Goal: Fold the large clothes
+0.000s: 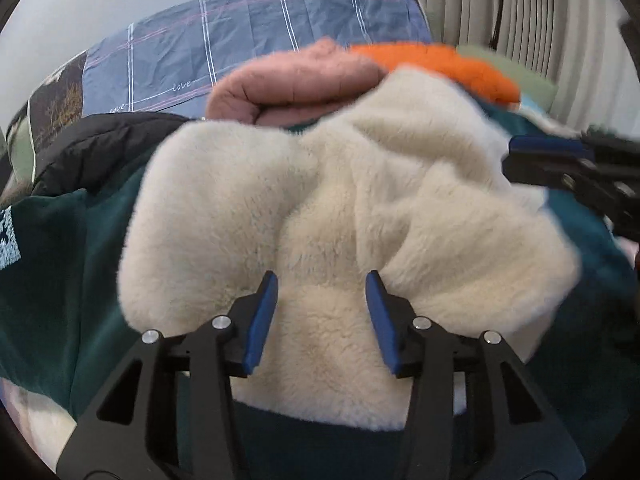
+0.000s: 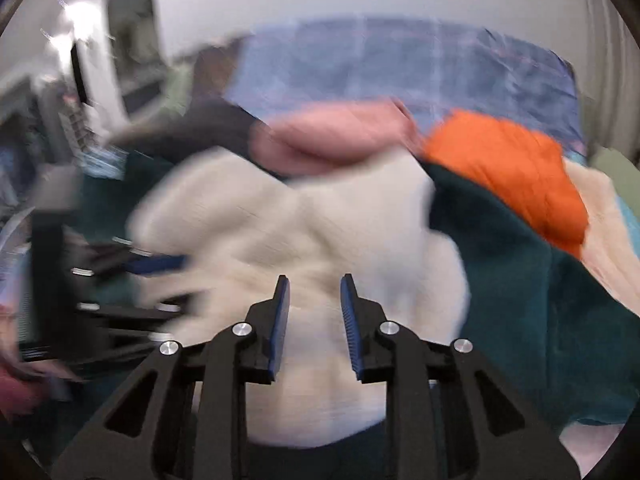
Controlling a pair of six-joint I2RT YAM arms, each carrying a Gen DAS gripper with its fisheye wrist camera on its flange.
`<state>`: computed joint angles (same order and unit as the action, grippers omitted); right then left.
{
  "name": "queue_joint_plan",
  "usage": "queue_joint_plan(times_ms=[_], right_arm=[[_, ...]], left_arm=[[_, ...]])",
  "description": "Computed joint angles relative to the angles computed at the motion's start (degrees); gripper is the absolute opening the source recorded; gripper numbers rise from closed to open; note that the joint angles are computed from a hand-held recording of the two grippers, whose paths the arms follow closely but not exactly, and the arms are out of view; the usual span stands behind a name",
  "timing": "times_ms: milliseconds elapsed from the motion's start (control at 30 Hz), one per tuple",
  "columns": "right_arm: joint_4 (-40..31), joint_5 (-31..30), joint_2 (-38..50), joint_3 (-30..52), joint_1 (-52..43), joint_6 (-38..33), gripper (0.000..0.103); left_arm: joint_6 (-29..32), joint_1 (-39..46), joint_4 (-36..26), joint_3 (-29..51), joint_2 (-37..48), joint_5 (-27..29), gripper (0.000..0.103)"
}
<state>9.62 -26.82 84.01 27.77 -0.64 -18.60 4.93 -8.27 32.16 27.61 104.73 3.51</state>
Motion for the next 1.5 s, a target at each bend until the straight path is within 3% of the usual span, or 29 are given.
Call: queue_joint_plan(times_ms=[67,167,200,233,300,367,500,533,633,733,800,867,1033,1100,1167,1267,1333,1400,1433,1500], right_arm=[[-1.2,-0.6,-0.7,-0.1,2.5,-0.8,0.037],[-0.1,11.5,16.0,6.2,9.8,0.4,0.039],[3.9,11.1,20.8,6.5,9.4,3.3,0.039],[6.6,7.8,22.8,6.5,7.8,0.9,0.039],[2.9,7.3,21.4,7.7,7.2,1.1,0.039],[4.3,6.6,21.3,6.6,6.3,0.2,0.039],[6.4,7.5,19.7,4.2,6.1,-0.7,0.041],[7.2,7.3,19.5,3.7,5.7,-0.9,0.041],[9.3,6.9,19.8,2.1,5.5,-0.8,0.041],[9.6,7.4,20.1,2.5,6.1,-0.4,0.042],[10.2,8.1,20.3,2.6,7.1,0.3,0.042],[10.4,8.3,20.4,2.5,7.4,0.5,0.042],[10.6,8.8,20.1,2.3,7.6,0.5,0.042],[10.7,9.0,20.1,2.3,7.7,0.4,0.042],[10.5,8.8,19.6,1.9,7.3,0.0,0.042],[10.5,8.8,19.5,1.8,7.2,0.0,0.043],[10.5,8.9,19.6,1.9,7.3,0.0,0.043],[10.5,8.9,19.6,1.9,7.3,0.0,0.043],[10.5,8.9,19.6,1.9,7.3,0.0,0.043],[10.5,8.8,19.7,1.9,7.3,0.0,0.043]], left_arm=[[0.0,0.9,0.4,-1.0,-1.1,0.3,0.055],[0.6,2.1,-0.8,0.2,1.8,-1.3,0.064],[1.1,2.4,0.6,0.3,4.2,-1.4,0.064],[1.4,2.5,4.3,-0.2,6.6,-1.2,0.064],[1.2,1.8,6.2,-0.8,7.2,-2.1,0.066],[1.2,0.5,6.6,-0.4,7.9,-4.1,0.071],[1.1,0.7,6.0,-0.4,6.9,-4.7,0.072],[-0.4,2.5,3.0,-0.3,4.3,-2.0,0.072],[-5.4,15.8,-4.7,-1.7,-5.6,15.1,0.068],[-3.1,29.4,-7.1,-3.5,-12.2,19.6,0.062],[0.7,40.7,-8.8,-2.5,-12.0,22.0,0.058],[2.7,49.7,-10.8,0.2,-8.6,24.2,0.05],[1.4,70.1,-21.1,16.8,10.7,38.8,0.05],[-2.2,73.1,-21.9,21.5,16.1,42.7,0.066],[-7.3,75.0,-20.5,25.7,21.0,46.3,0.073],[-15.4,75.7,-15.4,29.8,26.0,47.4,0.077],[-22.0,76.4,-11.0,31.7,29.0,48.1,0.072],[-28.3,77.1,-5.8,32.6,31.0,51.7,0.036],[-30.5,77.5,-4.2,33.2,31.5,53.8,0.029],[-28.6,78.2,-6.0,33.8,29.8,53.9,0.011]])
